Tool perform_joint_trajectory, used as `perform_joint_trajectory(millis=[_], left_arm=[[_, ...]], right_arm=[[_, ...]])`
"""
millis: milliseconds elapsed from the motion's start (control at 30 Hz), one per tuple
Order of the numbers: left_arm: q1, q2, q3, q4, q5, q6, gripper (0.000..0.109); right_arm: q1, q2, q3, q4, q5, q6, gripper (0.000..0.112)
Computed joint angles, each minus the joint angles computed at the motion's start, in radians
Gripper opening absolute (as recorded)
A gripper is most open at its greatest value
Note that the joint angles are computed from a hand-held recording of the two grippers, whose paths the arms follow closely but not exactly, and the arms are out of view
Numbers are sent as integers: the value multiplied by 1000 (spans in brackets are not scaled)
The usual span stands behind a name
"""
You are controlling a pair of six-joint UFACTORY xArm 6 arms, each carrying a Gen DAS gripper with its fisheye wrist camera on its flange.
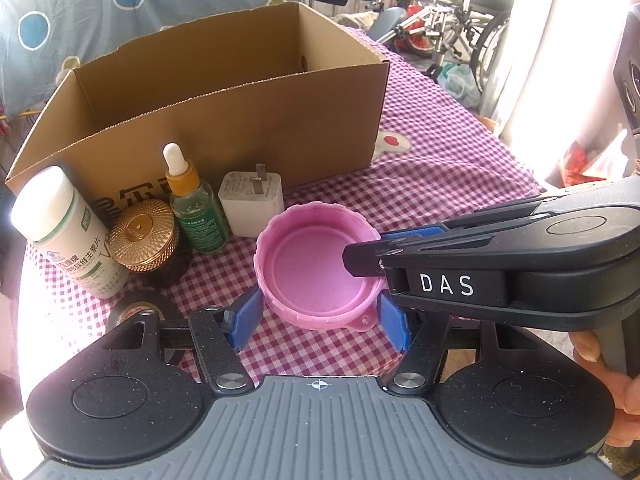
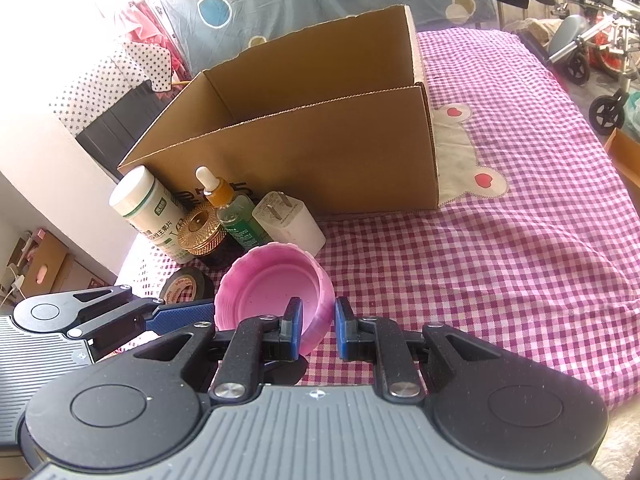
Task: Organize rigid objects
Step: 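Lift the pink cup with the right gripper and lower it into the box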
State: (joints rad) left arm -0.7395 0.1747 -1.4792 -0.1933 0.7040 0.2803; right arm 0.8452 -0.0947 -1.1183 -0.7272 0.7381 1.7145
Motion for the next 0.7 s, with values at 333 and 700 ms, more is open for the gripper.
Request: perform_joint_trajectory(millis=[333, 700], left_arm=[[6, -31, 17, -26, -14, 16, 63], [50, -13, -150, -94, -95, 107, 63]], right_arm=[[24, 4, -37, -27, 51, 4, 19], [55, 68, -317, -209, 232, -159, 20]])
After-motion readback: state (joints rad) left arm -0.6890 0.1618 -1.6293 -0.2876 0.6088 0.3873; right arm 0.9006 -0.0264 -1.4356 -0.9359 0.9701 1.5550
